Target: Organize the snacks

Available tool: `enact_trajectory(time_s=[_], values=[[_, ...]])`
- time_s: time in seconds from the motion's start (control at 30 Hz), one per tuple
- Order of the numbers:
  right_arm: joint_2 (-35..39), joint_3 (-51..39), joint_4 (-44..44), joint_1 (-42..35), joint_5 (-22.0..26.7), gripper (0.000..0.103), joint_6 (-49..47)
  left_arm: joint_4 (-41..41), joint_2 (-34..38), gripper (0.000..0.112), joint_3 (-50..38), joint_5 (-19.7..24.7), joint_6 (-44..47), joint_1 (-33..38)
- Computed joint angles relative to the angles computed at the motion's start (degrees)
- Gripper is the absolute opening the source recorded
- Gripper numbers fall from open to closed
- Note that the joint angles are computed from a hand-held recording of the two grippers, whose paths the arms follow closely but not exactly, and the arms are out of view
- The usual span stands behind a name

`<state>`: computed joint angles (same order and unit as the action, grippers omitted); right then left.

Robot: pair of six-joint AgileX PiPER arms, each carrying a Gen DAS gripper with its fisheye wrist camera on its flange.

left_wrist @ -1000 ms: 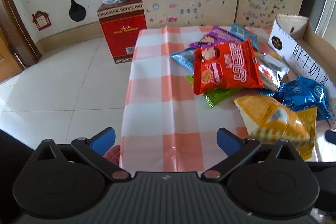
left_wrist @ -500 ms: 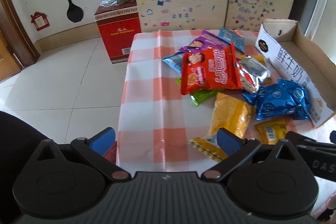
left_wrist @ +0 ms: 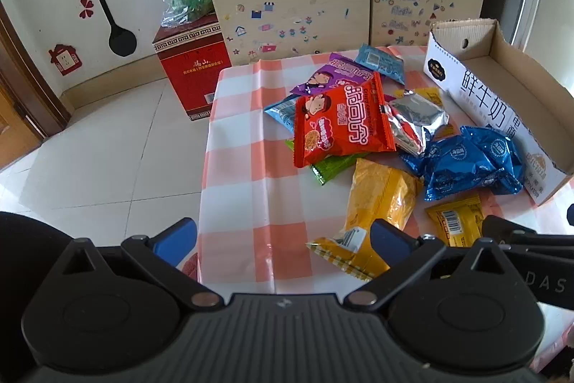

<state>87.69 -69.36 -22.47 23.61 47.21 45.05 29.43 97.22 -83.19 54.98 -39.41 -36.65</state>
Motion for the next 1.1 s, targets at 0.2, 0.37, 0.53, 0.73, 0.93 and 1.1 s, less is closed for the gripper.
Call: enact_trajectory(time_s=[0.2,0.37,0.53,0.73,0.93,1.1], values=[[0.16,-0.15,-0.76,0.32,0.29,0.103,-1.11,3.03,0.53,0.102,-0.11,0.86,-1.23,-1.37],[0.16,-0.05,-0.71,0.04,0.25,0.103,-2.44,4.36,0.86,0.102,-0.21,1.49,-1.59,-2.14],[0.07,0.2,-0.3,-0.21,-0.02,0.103,-2.95,6.22,1.03,0.102,-0.18,2.01,-2.63,-3.08],[0.11,0.18,-1.36,0.35,0.32,0.103,-2.51,6.2,1.19,0.102,-0.52,2.39,-2.43,-3.16],[-0.03,0.25,-1.71,0.35,0.4,0.103,-2.62,6.05,1.05,0.102,-0.36,2.12,-2.42,-3.06],[0.02,0.05,-1.61,0.31,0.67,0.103,-2.89,7.0,1.21,0.102,-0.13,2.31,-3.25,-3.62]])
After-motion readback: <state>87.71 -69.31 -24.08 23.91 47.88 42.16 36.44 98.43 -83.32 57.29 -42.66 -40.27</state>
